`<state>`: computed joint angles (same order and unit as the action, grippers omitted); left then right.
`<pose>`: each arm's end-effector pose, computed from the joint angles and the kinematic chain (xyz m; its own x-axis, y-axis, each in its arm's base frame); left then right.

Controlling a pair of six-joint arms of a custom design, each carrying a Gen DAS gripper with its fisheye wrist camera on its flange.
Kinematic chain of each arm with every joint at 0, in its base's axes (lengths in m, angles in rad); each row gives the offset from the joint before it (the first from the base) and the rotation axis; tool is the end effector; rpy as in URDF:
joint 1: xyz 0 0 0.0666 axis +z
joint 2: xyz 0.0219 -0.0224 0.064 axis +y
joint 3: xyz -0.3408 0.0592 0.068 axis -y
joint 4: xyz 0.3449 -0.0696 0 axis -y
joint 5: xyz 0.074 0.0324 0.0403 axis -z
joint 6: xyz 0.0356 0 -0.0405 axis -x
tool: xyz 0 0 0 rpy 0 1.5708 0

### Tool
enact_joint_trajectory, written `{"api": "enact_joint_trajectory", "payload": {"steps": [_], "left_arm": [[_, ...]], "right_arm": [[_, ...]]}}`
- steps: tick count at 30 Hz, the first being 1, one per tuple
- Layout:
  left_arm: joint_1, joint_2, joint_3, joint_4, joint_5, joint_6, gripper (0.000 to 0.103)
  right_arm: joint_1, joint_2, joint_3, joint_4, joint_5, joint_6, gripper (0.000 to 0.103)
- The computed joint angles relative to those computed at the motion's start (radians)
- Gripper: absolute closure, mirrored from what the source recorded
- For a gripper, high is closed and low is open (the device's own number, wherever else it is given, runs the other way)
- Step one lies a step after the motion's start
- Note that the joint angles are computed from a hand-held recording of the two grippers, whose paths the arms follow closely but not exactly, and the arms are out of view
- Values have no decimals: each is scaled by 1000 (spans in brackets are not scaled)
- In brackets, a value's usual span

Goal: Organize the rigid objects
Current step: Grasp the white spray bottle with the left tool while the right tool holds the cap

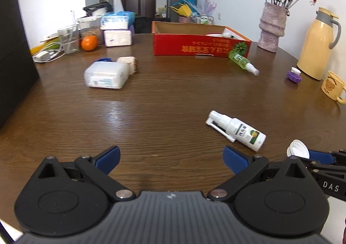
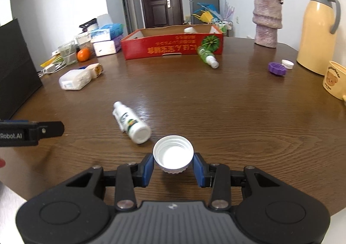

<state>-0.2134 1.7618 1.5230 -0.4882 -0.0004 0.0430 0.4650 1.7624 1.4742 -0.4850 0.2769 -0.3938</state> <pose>0.5572 -0.1211 0.2977 -0.6580 0.0986 -0.7465 0.1834 0.9825 -0.0319 0.5065 0.2428 0.2784 -0.6749 0.0743 -0.7342 0.0027 0.9952 0.0983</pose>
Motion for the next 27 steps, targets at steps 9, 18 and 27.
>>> {"api": "enact_joint_trajectory", "payload": {"steps": [9,18,27], "left_arm": [[-36,66,68,-14,51,-71,0],[-65,128,147,-34,75,-154,0],[-65,194,234,-85,155,-238,0]], "right_arm": [[-39,-23,-40,26,5,-30,65],[-49,-39,-59,28,34,-48,64],[-56,-48,-63,16,67,-75,64]]}}
